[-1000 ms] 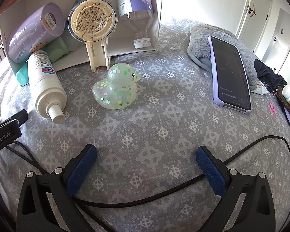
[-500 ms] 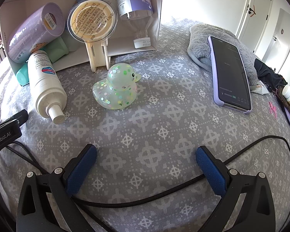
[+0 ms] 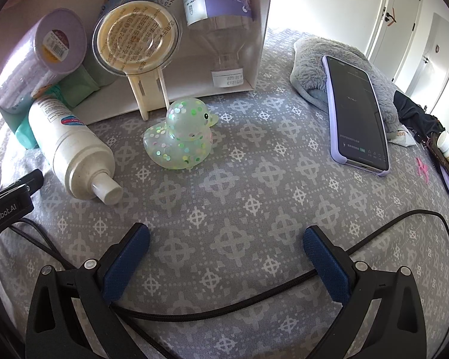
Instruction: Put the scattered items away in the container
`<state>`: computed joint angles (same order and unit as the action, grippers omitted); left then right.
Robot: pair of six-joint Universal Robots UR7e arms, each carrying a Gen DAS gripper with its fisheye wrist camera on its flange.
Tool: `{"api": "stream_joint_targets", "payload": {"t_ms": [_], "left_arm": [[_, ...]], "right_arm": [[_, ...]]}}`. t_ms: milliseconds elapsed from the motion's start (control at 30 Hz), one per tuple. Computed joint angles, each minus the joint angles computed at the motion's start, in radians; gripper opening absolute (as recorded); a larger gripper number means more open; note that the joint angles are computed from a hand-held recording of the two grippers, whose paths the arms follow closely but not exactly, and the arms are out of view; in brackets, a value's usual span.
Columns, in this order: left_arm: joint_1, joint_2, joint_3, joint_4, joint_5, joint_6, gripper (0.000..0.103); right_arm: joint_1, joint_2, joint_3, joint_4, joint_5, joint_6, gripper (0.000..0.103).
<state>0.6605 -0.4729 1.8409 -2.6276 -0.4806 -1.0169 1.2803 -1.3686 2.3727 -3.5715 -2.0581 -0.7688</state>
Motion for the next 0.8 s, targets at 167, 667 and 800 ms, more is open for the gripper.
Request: {"api": "stream_joint_targets", "payload": {"t_ms": [167, 667, 800], "left_arm": [[0.0, 0.0, 0.0, 0.001, 0.0, 0.0, 0.103], [-0.002, -0.008, 0.007, 0.007, 0.0, -0.004, 0.103], [-0.002, -0.007, 0.007, 0.007, 0.003, -0.004, 0.103]], "right_arm": [[0.0, 0.0, 0.0, 0.0, 0.0, 0.0, 0.103], [0.002, 0.008, -0.006, -0.002, -0.006, -0.001, 0.103], [0.003, 0.009, -0.008, -0.004, -0.01, -0.005, 0.103]]}}
